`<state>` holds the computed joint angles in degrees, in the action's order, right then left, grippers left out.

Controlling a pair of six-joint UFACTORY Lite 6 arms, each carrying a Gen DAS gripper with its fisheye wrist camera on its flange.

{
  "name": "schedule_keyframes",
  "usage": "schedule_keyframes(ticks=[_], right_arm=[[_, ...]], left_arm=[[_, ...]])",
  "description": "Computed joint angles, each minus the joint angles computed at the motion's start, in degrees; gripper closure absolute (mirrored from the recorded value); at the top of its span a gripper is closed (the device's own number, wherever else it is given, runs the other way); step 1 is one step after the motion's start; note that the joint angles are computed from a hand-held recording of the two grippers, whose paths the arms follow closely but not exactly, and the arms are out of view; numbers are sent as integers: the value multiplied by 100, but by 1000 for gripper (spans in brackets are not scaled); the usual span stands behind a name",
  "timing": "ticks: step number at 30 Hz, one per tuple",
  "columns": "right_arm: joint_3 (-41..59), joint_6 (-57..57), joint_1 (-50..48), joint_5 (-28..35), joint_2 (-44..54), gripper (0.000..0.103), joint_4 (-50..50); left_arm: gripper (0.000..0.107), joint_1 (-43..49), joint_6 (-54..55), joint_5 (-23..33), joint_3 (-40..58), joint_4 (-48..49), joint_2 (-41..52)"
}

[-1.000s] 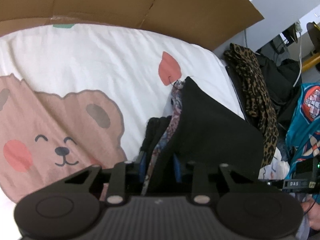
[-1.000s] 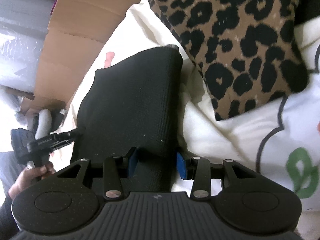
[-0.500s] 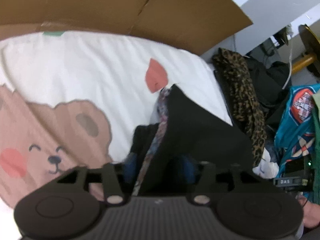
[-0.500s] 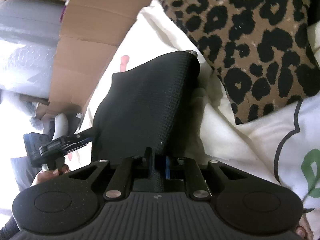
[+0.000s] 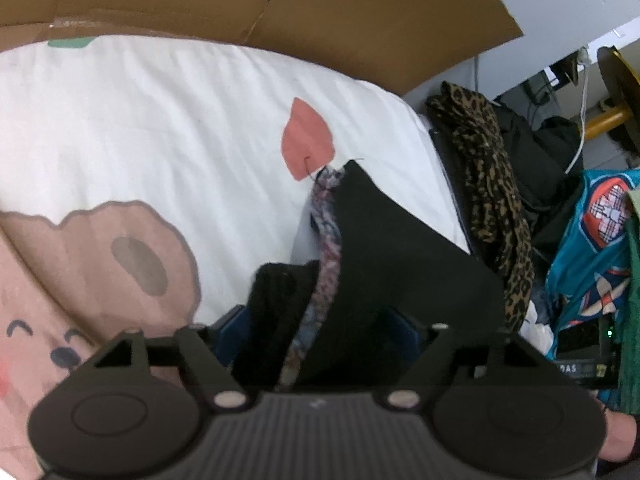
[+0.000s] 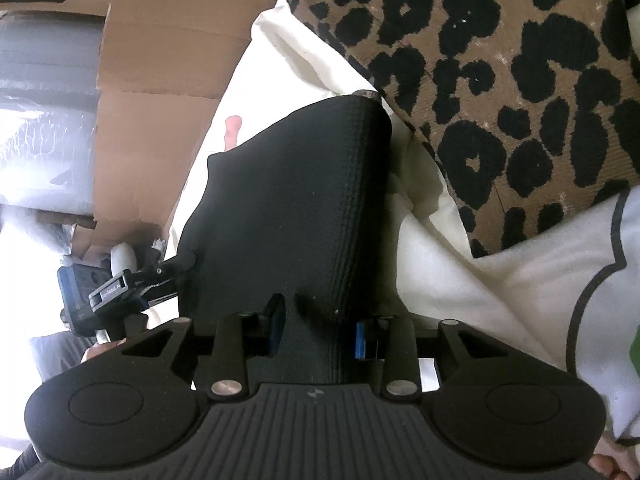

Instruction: Fold clothes

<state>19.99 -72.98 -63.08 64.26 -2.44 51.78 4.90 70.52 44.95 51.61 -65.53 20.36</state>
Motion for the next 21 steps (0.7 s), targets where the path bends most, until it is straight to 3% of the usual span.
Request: schedule_keyframes(ticks=[5,6,7,9,12,14,16,18,21], right_arm=[[-9,24,102,-57,87,70,115],[-12,59,140,-80,75,73,126],[-14,94,179,-104,63,81,136],[6,158,207,-56,15,86,112],[52,157,175,176,-151,90,44],[62,143,154,276,-304,90,-4],[55,155,172,187,-285,89,-2],[47,169,190,87,-249,88,1],[-4,178,170,-19,-222,74,60]], left_arm=[[28,79,281,217,58,-224,228],[35,79,263,236,63,-178,213],[49,85,188,270,94,-87,197],[60,80,187,336,106,6,80],[64,40,249,376,54,112,-190],[64,88,195,467,90,121,-170],[53,115,72,518,158,183,-93],[50,60,-68,484,251,292,23],[38,6,-84,459,330,324,167]])
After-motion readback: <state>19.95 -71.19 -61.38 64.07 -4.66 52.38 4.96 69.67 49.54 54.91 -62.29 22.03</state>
